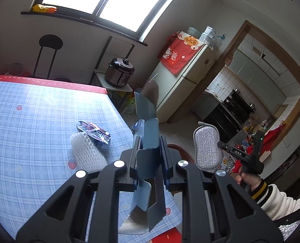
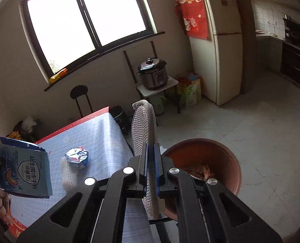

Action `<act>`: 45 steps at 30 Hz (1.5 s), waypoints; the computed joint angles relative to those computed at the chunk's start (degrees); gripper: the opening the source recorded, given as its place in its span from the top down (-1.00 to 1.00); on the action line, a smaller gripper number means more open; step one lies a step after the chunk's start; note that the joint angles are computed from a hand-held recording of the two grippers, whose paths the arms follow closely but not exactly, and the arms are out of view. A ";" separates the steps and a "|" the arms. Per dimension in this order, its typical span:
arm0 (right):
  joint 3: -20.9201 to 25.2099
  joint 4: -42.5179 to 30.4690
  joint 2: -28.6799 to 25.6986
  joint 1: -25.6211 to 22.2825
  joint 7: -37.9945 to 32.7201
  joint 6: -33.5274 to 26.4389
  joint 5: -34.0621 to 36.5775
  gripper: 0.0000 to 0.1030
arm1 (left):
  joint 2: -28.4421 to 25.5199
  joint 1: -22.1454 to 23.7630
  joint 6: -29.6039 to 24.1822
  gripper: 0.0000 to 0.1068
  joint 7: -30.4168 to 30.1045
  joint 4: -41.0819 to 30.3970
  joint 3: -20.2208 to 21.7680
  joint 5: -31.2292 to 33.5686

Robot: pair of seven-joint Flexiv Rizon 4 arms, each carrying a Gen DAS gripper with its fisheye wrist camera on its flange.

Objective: Collect trash
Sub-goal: 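Carry the grey mesh pad over the brown bin and release it with the right tool, then lower the blue box into the brown bin and open the left tool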

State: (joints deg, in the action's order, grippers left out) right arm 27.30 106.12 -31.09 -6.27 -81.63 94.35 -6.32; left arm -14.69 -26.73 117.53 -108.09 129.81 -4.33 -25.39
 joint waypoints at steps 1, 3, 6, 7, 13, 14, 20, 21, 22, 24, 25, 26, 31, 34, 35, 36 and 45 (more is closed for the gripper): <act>-1.15 -0.38 -0.18 0.11 0.09 -0.02 -0.07 0.85 | -0.89 -0.42 -0.46 0.61 0.62 -1.36 -0.01 -0.41; -3.21 -1.23 -0.56 0.23 0.17 -0.16 -0.29 0.85 | -2.62 -1.67 -1.27 0.61 1.90 -3.88 0.38 -1.56; -5.03 -2.18 -1.08 -0.07 0.00 -0.47 -0.57 0.85 | -4.44 -3.39 -2.12 0.61 3.26 -6.40 1.17 -3.07; -5.35 -2.52 -1.33 -0.15 -0.09 -0.78 -0.63 0.85 | -4.99 -4.37 -2.59 0.61 3.99 -7.36 1.77 -4.05; -3.10 -5.02 -3.34 -2.44 -2.37 -3.59 0.22 0.85 | -7.15 -7.97 -3.85 0.61 6.77 -10.57 4.02 -7.75; -2.57 -5.24 -3.58 -2.66 -3.02 -3.92 0.56 0.85 | -7.45 -8.83 -4.23 0.61 7.43 -11.23 4.65 -8.66; 0.00 -7.09 -4.26 -2.95 -6.31 -6.45 3.67 0.64 | -7.82 -10.85 -4.76 0.61 9.50 -12.02 5.63 -10.62; -0.62 -6.60 -3.83 -2.33 -6.78 -5.22 4.23 0.29 | -7.83 -11.76 -5.02 0.60 10.15 -12.32 6.29 -11.44; -1.66 -5.88 -3.22 -1.31 -6.77 -3.68 4.61 -0.07 | -7.73 -11.86 -5.02 0.60 10.35 -12.20 6.28 -11.55; -3.54 -4.78 -1.97 0.37 -5.88 -2.42 4.64 -0.33 | -7.49 -11.79 -5.23 0.60 10.77 -12.18 6.16 -11.58; -4.88 -4.33 -1.21 1.40 -4.91 -2.78 4.53 -0.52 | -7.39 -11.57 -5.36 0.60 10.91 -12.21 5.99 -11.39; -6.99 -3.75 -0.34 3.00 -3.50 -3.12 4.45 -0.66 | -7.34 -11.55 -5.31 0.60 10.99 -12.16 5.87 -11.24; -10.93 -0.71 2.92 5.61 -0.46 -4.08 3.80 -0.90 | -7.60 -9.88 -6.47 0.60 11.19 -13.55 4.51 -8.83; -13.23 1.33 4.80 7.02 0.92 -4.54 3.50 -0.90 | -8.21 -8.18 -7.63 0.60 10.63 -15.01 3.16 -6.01; -14.56 2.30 5.54 7.94 1.73 -4.22 3.27 -0.90 | -8.51 -7.59 -8.09 0.60 10.40 -15.67 2.69 -4.98; -15.16 3.11 6.14 8.21 2.22 -4.00 3.17 -0.90 | -8.75 -6.80 -8.57 0.60 10.09 -16.29 2.04 -3.82; -20.57 9.15 10.14 9.76 5.68 -2.01 0.57 -0.90 | -14.45 -0.88 -14.17 0.60 8.06 -26.24 -4.48 5.87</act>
State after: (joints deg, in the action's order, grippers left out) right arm 6.73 115.27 -20.95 3.48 -75.95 92.35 -5.76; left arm -29.14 -27.61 103.36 -100.03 103.56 -8.81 -19.52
